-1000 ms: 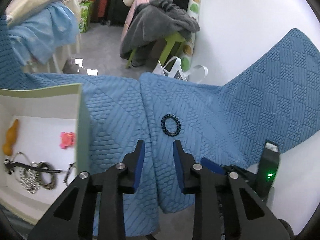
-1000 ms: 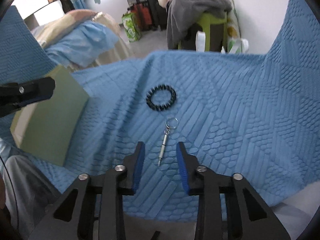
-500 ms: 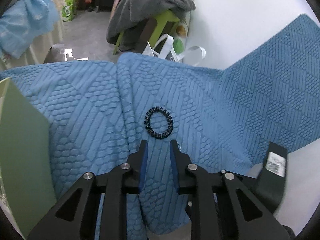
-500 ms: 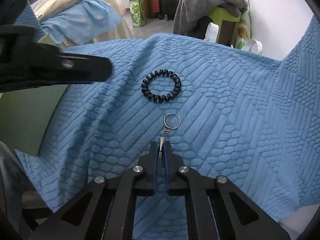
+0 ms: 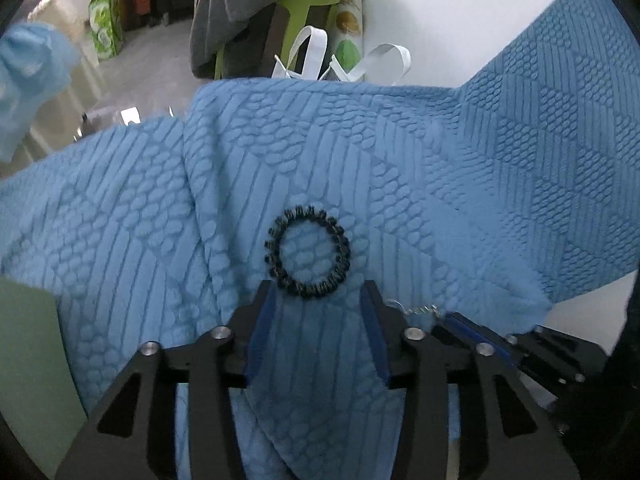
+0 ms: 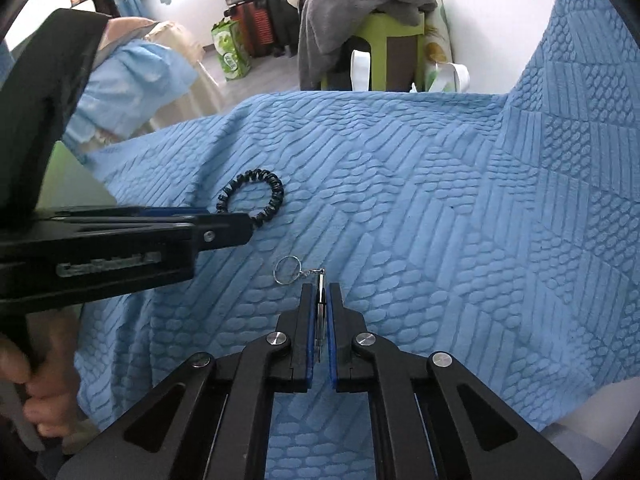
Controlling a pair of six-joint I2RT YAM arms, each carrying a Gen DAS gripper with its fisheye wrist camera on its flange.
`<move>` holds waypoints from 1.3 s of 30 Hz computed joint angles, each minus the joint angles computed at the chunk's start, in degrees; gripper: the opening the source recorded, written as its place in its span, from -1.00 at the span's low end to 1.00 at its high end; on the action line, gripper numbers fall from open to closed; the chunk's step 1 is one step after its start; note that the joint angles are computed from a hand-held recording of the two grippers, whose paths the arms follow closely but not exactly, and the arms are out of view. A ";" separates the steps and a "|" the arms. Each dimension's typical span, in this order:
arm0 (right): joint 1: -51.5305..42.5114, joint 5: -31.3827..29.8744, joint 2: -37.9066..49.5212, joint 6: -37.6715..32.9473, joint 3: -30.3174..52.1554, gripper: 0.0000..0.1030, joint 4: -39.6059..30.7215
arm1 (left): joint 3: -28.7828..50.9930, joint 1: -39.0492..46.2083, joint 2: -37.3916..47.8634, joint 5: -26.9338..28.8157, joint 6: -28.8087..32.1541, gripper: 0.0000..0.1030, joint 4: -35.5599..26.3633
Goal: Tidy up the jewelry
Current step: 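Grasp the black beaded hair tie with the left gripper while the right gripper grasps the screwdriver keyring, then carry the hair tie and screwdriver keyring over the box with both grippers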
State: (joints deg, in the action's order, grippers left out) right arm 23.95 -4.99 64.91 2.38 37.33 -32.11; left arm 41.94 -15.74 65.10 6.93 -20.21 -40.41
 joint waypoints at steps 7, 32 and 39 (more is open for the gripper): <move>-2.54 -1.81 -0.91 -0.03 0.13 -0.95 -0.97 | 0.47 -5.11 3.63 -9.09 2.27 0.02 2.79; -2.06 -2.13 -7.66 0.54 0.73 -0.95 -5.59 | -4.03 -6.25 -16.62 -9.15 -7.15 -0.66 -8.17; -1.26 -2.86 -9.13 2.76 4.38 -0.95 -8.23 | 1.27 -5.03 -21.96 -9.57 -7.53 -0.66 -16.31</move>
State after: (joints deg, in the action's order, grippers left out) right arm 22.69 -7.85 55.78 5.14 41.71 -40.34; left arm 43.20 -20.77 43.15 -2.65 -27.74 -56.72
